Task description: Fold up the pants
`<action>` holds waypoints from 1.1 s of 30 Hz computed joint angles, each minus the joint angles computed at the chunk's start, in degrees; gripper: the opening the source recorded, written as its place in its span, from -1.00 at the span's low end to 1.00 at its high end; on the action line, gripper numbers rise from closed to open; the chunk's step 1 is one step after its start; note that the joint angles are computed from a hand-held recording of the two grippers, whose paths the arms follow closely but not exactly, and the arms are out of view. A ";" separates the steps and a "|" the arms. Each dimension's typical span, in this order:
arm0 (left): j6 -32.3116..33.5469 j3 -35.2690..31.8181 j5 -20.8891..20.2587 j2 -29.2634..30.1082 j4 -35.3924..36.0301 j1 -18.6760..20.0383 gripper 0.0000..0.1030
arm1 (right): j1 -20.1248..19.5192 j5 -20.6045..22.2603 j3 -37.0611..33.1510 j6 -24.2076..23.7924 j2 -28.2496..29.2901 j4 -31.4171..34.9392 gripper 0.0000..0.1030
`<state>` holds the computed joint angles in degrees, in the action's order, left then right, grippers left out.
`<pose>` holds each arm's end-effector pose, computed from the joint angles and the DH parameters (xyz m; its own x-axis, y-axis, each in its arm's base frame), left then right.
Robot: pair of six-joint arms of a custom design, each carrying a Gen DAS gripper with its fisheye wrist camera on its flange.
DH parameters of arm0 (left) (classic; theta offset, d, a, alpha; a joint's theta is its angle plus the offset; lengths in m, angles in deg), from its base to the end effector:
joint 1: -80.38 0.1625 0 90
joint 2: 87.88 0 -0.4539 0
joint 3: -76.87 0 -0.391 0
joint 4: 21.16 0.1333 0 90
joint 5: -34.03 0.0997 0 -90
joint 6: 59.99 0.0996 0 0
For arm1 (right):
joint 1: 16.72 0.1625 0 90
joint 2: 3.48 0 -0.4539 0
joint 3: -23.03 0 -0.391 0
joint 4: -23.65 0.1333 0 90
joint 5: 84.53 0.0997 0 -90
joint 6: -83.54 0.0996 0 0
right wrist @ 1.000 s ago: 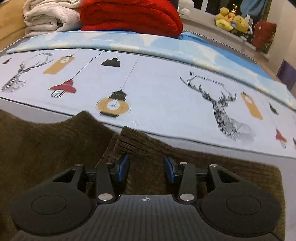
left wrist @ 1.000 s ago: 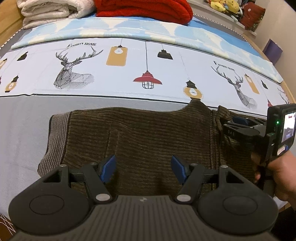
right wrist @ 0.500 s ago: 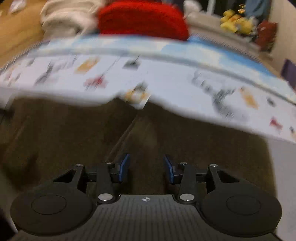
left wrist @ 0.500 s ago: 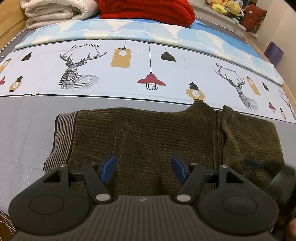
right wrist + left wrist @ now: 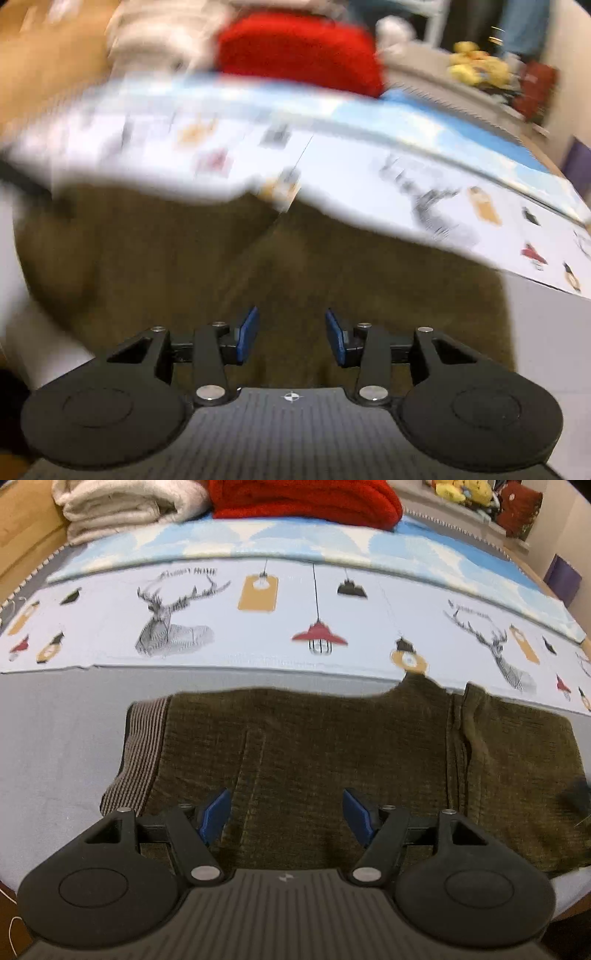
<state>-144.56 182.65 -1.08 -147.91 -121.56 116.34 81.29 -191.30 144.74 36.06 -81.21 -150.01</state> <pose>-0.3172 -0.4955 0.1712 -0.6529 -0.4065 -0.6391 0.1076 0.7855 -0.6095 0.1754 -0.4958 0.3248 -0.5791 -0.5286 0.6207 -0.7902 0.5512 -0.2679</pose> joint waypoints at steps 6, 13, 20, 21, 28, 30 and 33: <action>-7.00 -1.02 10.35 -0.11 8.81 -4.37 0.40 | -0.01 6.99 -7.71 -3.00 -3.85 0.13 0.02; 9.25 5.29 15.37 -5.79 -7.06 -5.94 -0.26 | -6.71 8.76 -11.05 1.24 -1.25 -7.55 0.09; 3.96 16.65 3.62 -14.05 -27.58 0.38 -0.58 | -9.85 6.02 -10.74 5.91 1.38 -8.38 -0.08; 2.46 17.51 2.56 -15.48 -27.83 1.09 -0.58 | -9.79 5.33 -11.13 5.98 1.71 -6.86 -0.07; -13.41 21.86 -3.30 -23.80 -24.56 4.51 -0.08 | -9.05 3.84 -14.02 3.90 4.68 -2.73 -0.07; -17.53 22.44 -4.78 -25.66 -22.26 4.98 0.22 | -8.85 3.32 -13.60 4.21 3.92 -1.49 -0.07; -22.39 22.01 -7.69 -26.71 -18.15 6.35 0.35 | -8.72 2.91 -14.05 4.12 4.09 0.17 -0.07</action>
